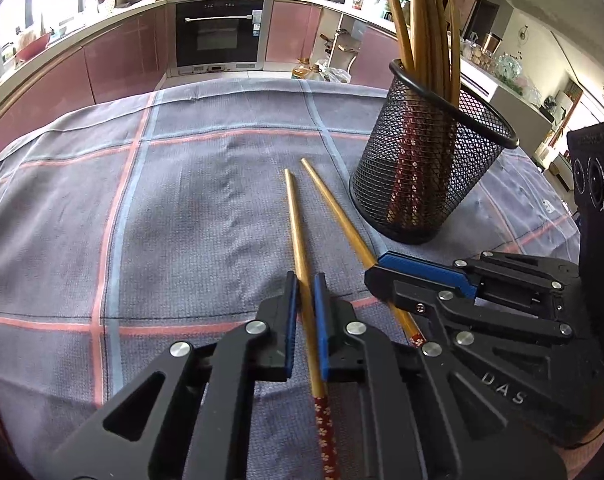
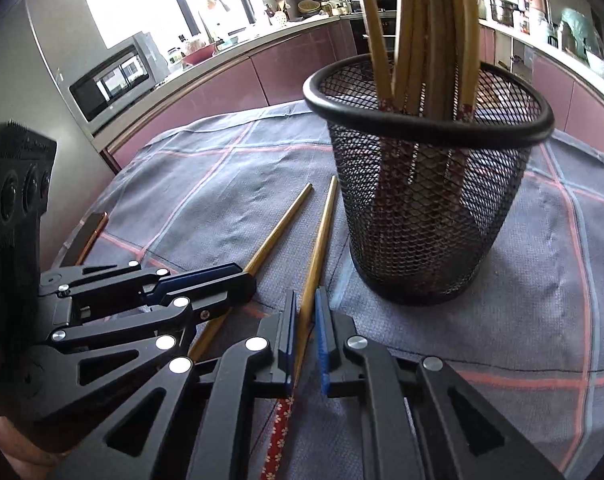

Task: Organize utensils
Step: 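Close the right gripper on the red-patterned chopstick pair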

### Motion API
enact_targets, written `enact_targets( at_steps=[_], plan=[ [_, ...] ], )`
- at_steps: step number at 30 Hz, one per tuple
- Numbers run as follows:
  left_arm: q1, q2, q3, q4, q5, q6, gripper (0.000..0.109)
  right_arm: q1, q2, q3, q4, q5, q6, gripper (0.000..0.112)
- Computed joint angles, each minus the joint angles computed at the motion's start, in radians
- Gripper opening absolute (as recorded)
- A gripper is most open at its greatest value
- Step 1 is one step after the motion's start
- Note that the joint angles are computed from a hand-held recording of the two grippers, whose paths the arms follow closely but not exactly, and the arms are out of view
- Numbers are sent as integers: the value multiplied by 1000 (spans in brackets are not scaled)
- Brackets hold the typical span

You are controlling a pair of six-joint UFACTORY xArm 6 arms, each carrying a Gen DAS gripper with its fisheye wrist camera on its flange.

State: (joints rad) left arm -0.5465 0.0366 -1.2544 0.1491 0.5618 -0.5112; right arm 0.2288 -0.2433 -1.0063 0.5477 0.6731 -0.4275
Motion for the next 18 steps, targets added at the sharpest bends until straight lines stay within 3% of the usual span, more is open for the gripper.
enact_targets(
  at_steps=[18],
  plan=[
    [-7,-100,100,-64,-75,0,7,-71,-94,32,246,121,-203,5]
  ],
)
